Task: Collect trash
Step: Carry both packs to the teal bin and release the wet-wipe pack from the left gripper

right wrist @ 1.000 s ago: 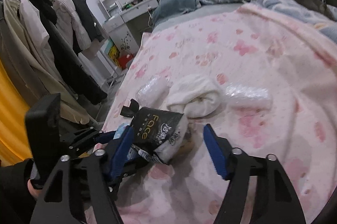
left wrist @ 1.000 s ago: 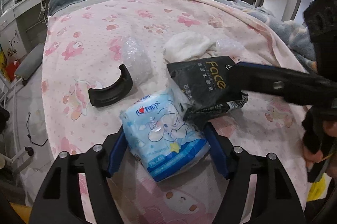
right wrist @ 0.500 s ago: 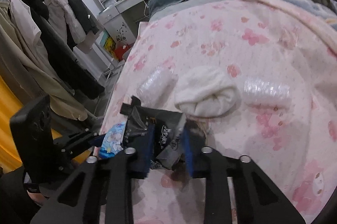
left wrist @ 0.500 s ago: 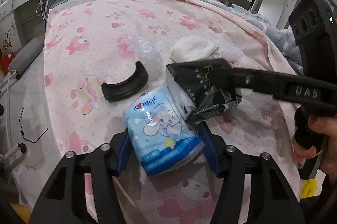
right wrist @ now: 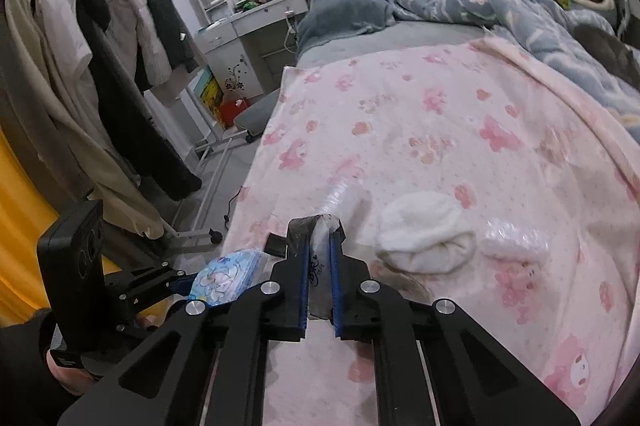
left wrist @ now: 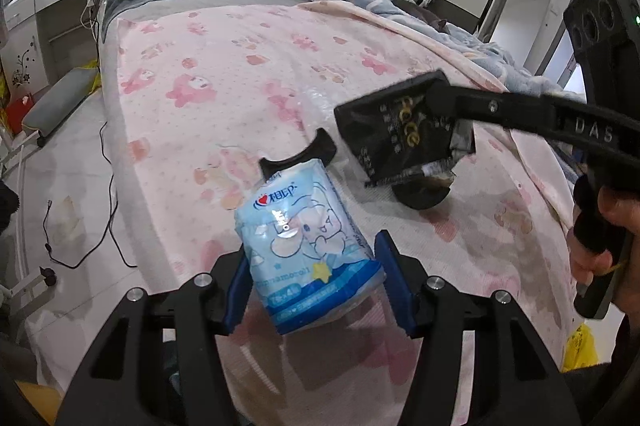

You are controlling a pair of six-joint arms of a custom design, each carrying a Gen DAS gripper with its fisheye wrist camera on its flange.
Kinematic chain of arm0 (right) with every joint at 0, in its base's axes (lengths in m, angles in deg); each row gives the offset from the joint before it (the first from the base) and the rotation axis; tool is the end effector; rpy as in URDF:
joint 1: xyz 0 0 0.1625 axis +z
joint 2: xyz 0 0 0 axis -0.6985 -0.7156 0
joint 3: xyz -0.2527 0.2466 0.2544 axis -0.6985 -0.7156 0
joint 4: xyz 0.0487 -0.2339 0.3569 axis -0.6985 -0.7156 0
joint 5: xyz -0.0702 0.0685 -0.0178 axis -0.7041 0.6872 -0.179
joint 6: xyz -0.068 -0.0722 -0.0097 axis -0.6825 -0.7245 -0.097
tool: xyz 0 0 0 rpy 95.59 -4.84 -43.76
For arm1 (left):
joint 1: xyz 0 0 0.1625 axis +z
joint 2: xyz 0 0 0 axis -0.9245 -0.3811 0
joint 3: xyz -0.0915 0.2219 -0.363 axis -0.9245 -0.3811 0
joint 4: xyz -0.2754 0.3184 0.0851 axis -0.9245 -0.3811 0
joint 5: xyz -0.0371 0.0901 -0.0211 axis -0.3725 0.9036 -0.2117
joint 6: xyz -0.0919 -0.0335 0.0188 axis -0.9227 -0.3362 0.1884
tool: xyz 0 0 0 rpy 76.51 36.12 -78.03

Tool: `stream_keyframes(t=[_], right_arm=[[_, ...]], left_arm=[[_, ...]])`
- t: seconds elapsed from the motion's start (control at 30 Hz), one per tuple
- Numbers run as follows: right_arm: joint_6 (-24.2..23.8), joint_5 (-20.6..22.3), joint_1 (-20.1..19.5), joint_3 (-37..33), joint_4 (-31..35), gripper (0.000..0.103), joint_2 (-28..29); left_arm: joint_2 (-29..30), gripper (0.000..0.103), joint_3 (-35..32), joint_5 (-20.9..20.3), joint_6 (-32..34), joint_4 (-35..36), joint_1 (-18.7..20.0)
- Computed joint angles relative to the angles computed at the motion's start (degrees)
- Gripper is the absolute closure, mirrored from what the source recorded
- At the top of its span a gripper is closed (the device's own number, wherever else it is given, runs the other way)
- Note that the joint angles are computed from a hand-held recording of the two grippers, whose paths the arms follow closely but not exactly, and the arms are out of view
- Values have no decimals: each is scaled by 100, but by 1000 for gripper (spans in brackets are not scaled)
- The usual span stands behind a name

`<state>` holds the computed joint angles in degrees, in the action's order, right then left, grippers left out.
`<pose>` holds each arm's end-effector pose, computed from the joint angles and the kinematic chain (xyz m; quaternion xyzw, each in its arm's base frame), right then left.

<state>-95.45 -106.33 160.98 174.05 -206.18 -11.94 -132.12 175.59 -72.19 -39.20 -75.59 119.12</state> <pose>0.4114 -0.6050 0.1843 0.2505 -0.9070 0.3074 0.1418 -0.2188 -0.5670 0.3230 0.2852 0.9111 -0.2367 0.1802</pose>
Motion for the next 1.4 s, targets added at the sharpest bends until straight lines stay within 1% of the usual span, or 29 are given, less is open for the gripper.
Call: stream_keyframes(t=[0.13,0.27,0.33,0.37,0.47,0.6,0.67,0.77,1.0,1.1,1.2,1.23,1.3,1.37,1.4], right_arm=[[-169,71,101,-100,-165,94,71],[-329,180,210,-350,-34,94,291],[-418,229,286,-518,72,94,454],[-463,261,333,-613,140,94,545],[-615,283,477,-890,367,94,831],[-772,215,648,-1275,840,94,1248],[-757,114,719,-1460,1112,94,1424],[-680,-51,798,-1743,1517,94,1686],[-483,-196,870,-2166,2180,94,2094],[-308,-204,849,-2357,2563,94,2268],[-173,-177,832,-2576,2913,94,2456],[-132,-154,830,-2671,3051,94,2545],[-95,-143,832,-2800,3226,94,2654],[-67,-174,837,-2942,3447,94,2802],[-49,-188,841,-3001,3535,94,2858]], left_arm=[[-219,43,15,225,127,124,9],[-538,43,106,663,220,378,70],[-669,43,78,751,108,649,157],[-753,43,35,765,-24,940,235],[-918,43,24,856,-285,1507,367],[-1128,43,73,821,-652,2199,624],[-1196,43,126,778,-928,2528,769],[-1224,43,155,587,-1289,3124,1003],[-1269,42,193,487,-1501,3865,1383],[-1284,41,153,344,-1580,4200,1587],[-1271,37,110,256,-1595,4381,1765],[-1265,33,90,212,-1630,4464,1821],[-1216,31,22,161,-1599,4534,1906],[-1251,25,17,100,-1528,4566,1939],[-1277,24,11,89,-1511,4560,1942]])
